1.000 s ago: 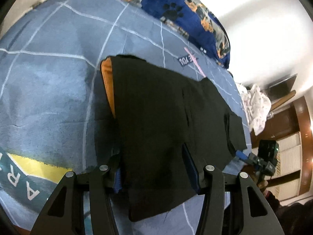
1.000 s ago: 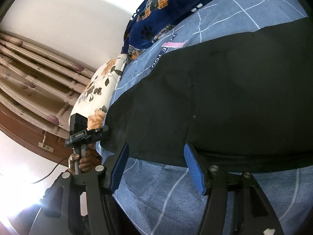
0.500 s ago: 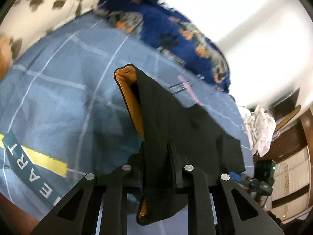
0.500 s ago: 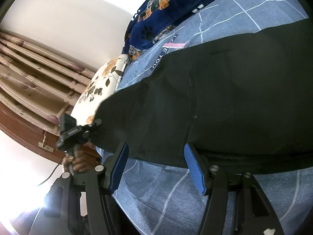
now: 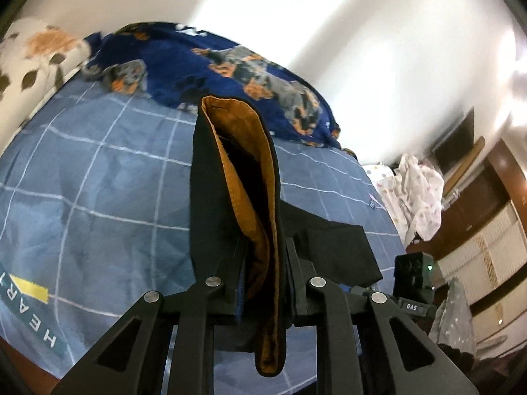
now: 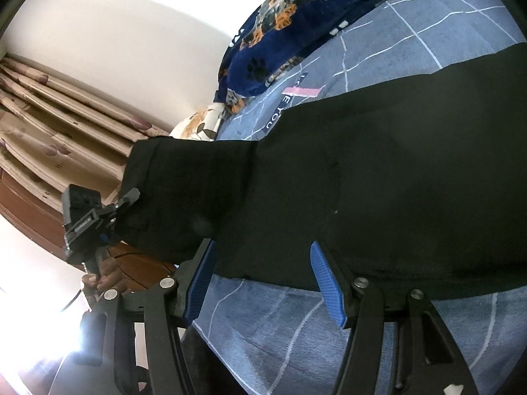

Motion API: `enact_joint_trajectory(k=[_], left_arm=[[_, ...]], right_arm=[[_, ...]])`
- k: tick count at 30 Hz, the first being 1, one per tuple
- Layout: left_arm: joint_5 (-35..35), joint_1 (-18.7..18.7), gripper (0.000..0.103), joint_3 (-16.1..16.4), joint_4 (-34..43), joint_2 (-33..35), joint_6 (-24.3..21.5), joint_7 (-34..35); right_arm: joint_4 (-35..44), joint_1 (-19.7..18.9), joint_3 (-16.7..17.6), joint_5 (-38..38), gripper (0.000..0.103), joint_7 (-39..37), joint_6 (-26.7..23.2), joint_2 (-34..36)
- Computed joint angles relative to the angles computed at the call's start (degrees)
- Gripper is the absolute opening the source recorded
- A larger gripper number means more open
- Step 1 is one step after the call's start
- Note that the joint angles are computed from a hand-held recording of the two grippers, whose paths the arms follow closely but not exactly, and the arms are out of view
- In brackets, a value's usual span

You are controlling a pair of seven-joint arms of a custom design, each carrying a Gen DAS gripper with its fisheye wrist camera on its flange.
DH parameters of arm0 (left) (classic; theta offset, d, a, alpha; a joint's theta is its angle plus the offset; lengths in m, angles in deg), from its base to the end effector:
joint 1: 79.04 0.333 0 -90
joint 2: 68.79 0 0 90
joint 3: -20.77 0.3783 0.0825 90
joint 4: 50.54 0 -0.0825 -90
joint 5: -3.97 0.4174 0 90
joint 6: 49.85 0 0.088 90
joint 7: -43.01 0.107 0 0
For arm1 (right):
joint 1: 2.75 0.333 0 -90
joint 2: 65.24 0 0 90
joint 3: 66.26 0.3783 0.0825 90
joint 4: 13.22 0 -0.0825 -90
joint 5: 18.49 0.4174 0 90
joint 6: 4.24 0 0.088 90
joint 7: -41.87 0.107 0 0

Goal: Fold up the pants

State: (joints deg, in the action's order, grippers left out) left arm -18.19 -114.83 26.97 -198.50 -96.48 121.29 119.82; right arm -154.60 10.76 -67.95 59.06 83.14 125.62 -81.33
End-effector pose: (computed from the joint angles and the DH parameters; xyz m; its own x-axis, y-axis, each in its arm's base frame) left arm 0.3955 -0.1870 0.5607 -0.1214 -0.8459 0.5194 -0.7684 -0.2512 -0.5887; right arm 0.4557 0.1205 0.4625 0.2802 -0.5606 -0.7793 -0.9232 0.0651 -0.3788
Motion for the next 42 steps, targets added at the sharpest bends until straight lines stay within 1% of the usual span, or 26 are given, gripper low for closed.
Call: enact_joint_trajectory(k=[7, 9, 12, 14, 22, 26, 34, 42], left_arm=[[2.9, 2.9, 0.020, -4.7, 3.6, 3.8, -1.0, -3.2], [4.6, 4.9, 0.020, -6.9, 4.3, 4.4, -1.5, -4.8], [5.9, 5.8, 0.020, -8.2, 4.9, 5.2, -1.6, -5.8], [8.5, 8.1, 0.020, -10.5, 5.6, 5.8, -2.1, -7.9], [15.5, 11.6, 0.020, -14.7, 7.9, 7.9, -3.0, -13.4], [17.4, 11.9, 0.020, -15.2, 8.8, 8.8, -3.2, -14.8], [19.2, 12.0, 0.020, -15.9, 10.3, 10.1, -3.9, -16.4], [19.4, 11.7, 0.020, -16.1, 11.6, 11.1, -4.2, -16.4]], right_arm=[[-0.2, -0.5, -0.6, 1.1, 0.058, -0.6, -0.6, -0.2], [-0.3, -0.7, -0.8, 1.5, 0.058, -0.7, -0.9, -0.4], [-0.2, -0.9, -0.9, 2.2, 0.058, -0.7, -1.2, -0.4], [-0.1, -1.1, -1.0, 2.7, 0.058, -0.6, -1.4, -0.4], [0.2, -1.5, -1.0, 4.1, 0.058, -0.5, -1.3, -0.3], [0.0, -1.9, -1.4, 4.9, 0.059, -0.6, -1.5, -0.7], [0.2, -2.6, -1.7, 5.8, 0.059, -0.6, -1.7, -0.7], [0.0, -3.4, -2.3, 6.9, 0.059, -0.4, -1.6, -0.9]])
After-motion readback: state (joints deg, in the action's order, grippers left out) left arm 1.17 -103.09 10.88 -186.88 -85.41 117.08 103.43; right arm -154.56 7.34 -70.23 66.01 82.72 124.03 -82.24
